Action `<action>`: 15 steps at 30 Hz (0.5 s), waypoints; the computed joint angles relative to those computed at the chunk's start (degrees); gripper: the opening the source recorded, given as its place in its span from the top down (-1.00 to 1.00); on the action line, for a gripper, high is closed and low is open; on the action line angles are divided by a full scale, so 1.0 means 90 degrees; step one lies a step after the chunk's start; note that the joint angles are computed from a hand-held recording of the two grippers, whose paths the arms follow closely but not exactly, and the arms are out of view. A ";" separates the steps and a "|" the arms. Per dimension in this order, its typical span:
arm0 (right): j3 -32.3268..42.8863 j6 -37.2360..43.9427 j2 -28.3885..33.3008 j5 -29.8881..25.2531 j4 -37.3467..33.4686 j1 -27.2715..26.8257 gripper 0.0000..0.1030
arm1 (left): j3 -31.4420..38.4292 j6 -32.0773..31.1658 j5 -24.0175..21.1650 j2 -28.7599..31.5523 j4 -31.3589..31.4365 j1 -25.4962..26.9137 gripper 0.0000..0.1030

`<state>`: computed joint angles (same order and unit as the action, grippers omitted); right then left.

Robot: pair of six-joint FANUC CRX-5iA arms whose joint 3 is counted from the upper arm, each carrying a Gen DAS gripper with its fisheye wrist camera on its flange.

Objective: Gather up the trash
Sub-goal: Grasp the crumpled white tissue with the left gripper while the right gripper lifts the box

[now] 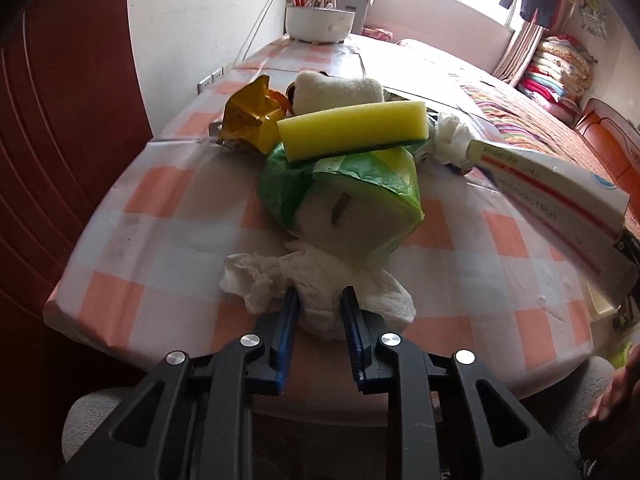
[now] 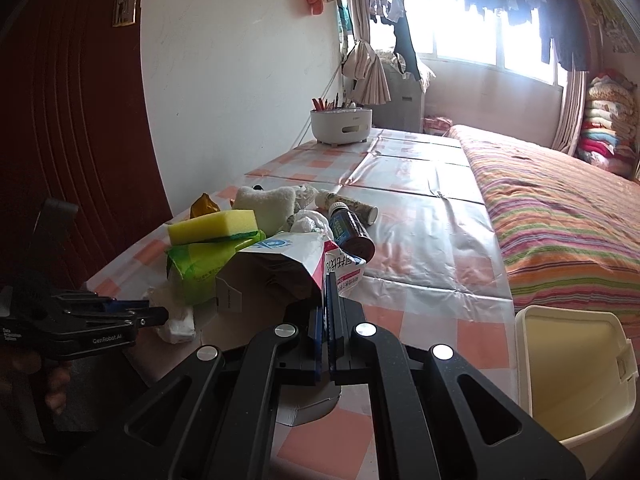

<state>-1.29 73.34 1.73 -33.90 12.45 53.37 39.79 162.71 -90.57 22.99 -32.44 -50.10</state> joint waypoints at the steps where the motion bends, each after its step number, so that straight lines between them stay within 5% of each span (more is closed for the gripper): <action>1: -0.0004 -0.0015 -0.0002 0.0031 0.0015 -0.0017 0.97 | -0.0082 0.0047 0.0074 -0.0058 -0.0016 -0.0006 0.68; 5: -0.0047 -0.0080 -0.0049 0.0215 0.0059 -0.0084 0.97 | -0.0248 0.0219 0.0254 -0.0210 -0.0189 -0.0092 0.88; 15: -0.0194 -0.0275 -0.0030 0.1097 0.0707 -0.0334 0.97 | 0.0234 0.0099 0.0156 -0.0144 -0.1205 -0.0586 0.90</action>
<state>-3.04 70.87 1.46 -24.03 18.81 50.36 41.89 163.60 -89.17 21.70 -43.28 -55.37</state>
